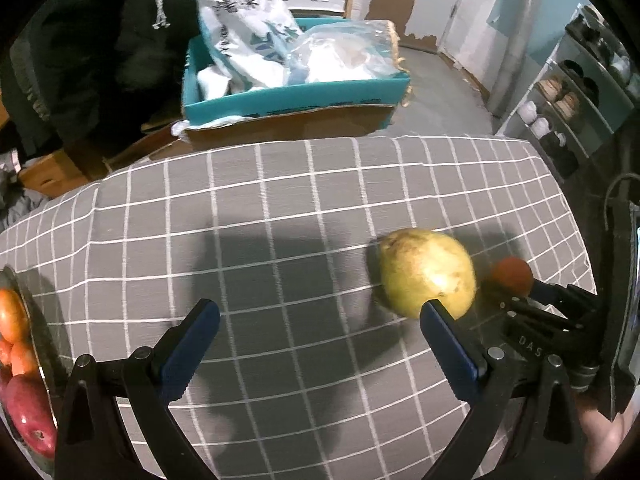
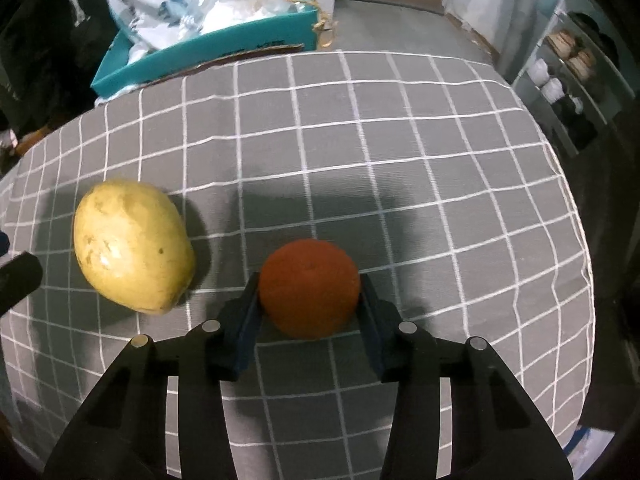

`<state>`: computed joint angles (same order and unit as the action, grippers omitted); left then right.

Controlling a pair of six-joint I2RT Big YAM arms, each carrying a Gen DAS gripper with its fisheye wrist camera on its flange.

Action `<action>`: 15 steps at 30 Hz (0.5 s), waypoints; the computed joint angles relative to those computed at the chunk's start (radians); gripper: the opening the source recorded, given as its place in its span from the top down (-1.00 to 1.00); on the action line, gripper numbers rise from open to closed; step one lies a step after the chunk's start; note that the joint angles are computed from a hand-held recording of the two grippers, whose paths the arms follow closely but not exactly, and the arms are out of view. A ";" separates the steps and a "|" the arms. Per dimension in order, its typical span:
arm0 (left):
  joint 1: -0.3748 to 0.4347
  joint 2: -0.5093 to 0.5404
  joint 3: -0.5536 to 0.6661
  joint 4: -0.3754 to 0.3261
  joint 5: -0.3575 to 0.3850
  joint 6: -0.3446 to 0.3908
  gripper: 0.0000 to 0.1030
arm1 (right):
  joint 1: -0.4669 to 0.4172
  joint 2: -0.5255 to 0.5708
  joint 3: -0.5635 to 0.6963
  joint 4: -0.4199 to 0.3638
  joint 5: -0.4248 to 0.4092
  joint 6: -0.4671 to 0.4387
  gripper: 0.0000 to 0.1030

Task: Organize fruits
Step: 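Grasp the yellow pear with the left tool while the right tool grasps the tangerine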

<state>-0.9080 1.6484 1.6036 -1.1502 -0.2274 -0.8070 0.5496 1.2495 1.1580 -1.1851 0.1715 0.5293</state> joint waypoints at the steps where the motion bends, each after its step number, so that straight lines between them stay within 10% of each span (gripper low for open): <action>1: -0.001 0.007 0.010 -0.002 0.002 0.003 -0.97 | -0.004 -0.005 0.001 -0.002 0.004 0.005 0.16; 15: -0.010 0.129 0.147 -0.006 0.075 0.008 -0.97 | -0.058 -0.071 0.002 -0.056 0.079 0.052 0.16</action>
